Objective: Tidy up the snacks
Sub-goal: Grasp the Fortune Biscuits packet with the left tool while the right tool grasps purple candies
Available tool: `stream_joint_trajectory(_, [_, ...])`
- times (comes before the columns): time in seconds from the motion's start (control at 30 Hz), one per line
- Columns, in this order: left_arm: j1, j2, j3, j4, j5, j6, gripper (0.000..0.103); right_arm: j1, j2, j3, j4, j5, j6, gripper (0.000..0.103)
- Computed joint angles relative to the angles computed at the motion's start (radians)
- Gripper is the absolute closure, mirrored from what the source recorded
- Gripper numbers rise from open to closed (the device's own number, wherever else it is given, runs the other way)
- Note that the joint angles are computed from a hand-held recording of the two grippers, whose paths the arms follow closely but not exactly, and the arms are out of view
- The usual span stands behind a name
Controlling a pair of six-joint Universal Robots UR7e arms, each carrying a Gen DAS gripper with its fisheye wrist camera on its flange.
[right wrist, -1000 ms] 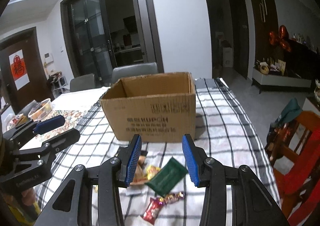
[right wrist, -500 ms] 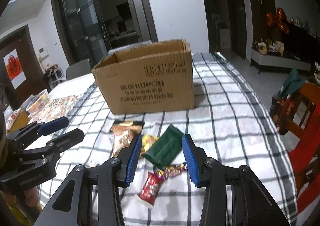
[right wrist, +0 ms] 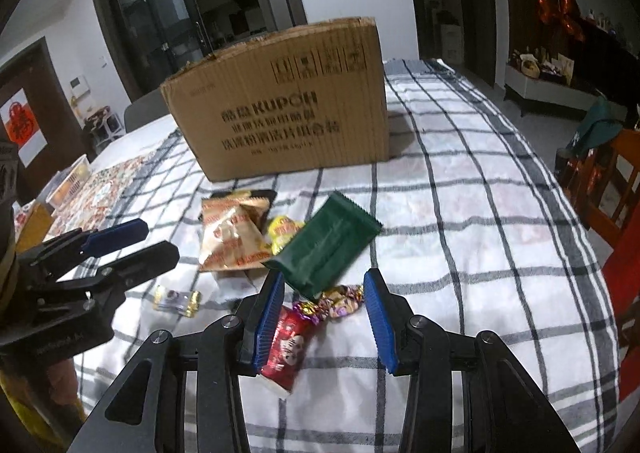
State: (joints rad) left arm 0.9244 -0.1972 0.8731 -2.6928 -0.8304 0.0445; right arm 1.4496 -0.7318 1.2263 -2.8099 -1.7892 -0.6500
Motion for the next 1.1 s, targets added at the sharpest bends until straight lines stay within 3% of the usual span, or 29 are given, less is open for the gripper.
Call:
stream_joint_trajectory(0.13, [0.012,0.03,-0.057,0.046,0.001,-0.011,0.048,-0.006,0.02,-0.026,0.026,-0.017,0.005,0.066])
stream_joint_trajectory(0.53, [0.041,0.118,-0.229,0.159,-0.033,-0.062,0.048,-0.015,0.049,-0.068,0.077,-0.026,0.024,0.067])
stream_joint_trajectory(0.8, [0.052,0.179,-0.346,0.246,-0.043,-0.091,0.049,-0.02,0.056,-0.086,0.103,-0.014,0.039,0.078])
stream_joint_trajectory(1.1, [0.051,0.189,-0.355,0.243,-0.04,-0.083,0.067,-0.021,0.055,-0.085,0.103,-0.007,0.05,0.079])
